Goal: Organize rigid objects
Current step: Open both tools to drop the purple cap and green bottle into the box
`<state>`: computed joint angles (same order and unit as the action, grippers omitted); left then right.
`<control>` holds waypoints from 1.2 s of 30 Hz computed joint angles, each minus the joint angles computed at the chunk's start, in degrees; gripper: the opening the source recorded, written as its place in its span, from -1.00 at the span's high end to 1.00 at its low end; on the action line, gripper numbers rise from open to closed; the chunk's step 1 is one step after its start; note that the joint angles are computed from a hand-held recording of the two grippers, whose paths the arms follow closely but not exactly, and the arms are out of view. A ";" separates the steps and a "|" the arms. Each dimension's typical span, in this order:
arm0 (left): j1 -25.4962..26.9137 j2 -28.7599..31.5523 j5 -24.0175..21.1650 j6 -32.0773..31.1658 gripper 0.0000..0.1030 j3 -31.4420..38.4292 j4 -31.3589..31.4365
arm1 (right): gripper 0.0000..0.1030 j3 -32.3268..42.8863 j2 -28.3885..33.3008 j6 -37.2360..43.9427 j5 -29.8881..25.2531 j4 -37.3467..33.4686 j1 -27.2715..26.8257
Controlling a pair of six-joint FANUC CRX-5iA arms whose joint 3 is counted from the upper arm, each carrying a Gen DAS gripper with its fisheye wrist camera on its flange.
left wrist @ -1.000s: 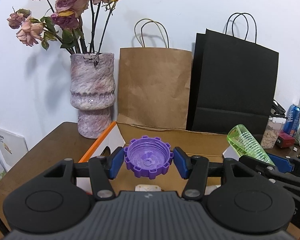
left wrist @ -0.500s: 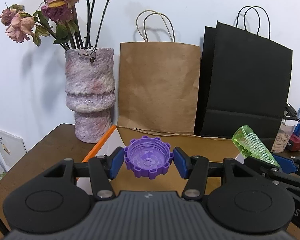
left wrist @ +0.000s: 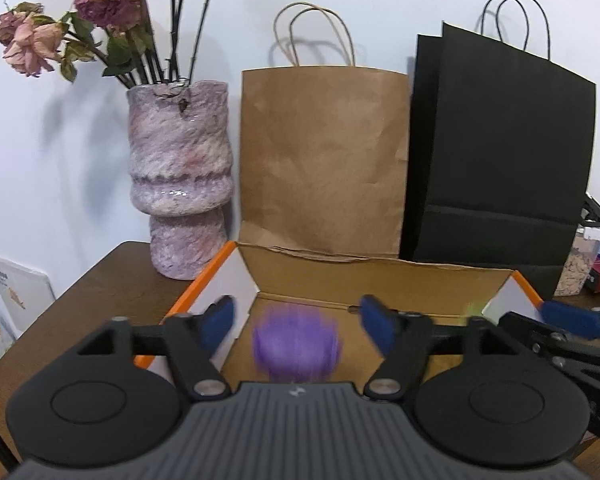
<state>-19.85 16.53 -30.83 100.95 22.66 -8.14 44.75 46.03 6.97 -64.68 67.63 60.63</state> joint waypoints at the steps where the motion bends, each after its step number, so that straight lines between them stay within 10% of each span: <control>1: 0.06 -0.07 -0.01 0.37 -0.73 -0.03 -0.20 | -0.47 -0.57 -0.26 -0.79 -0.14 0.64 0.06; 2: 0.14 -0.18 0.12 0.78 -0.80 -0.12 -0.32 | -0.84 -1.93 -0.82 -2.57 -0.13 2.05 0.06; 6: -0.13 -0.19 -0.90 3.77 -1.00 0.75 -3.01 | -1.00 -4.90 -2.20 -5.72 -0.39 5.21 0.07; 36: 0.19 -4.92 -0.90 3.36 -1.00 -5.00 -2.35 | -1.00 -7.99 -4.03 -7.26 -1.41 4.61 2.06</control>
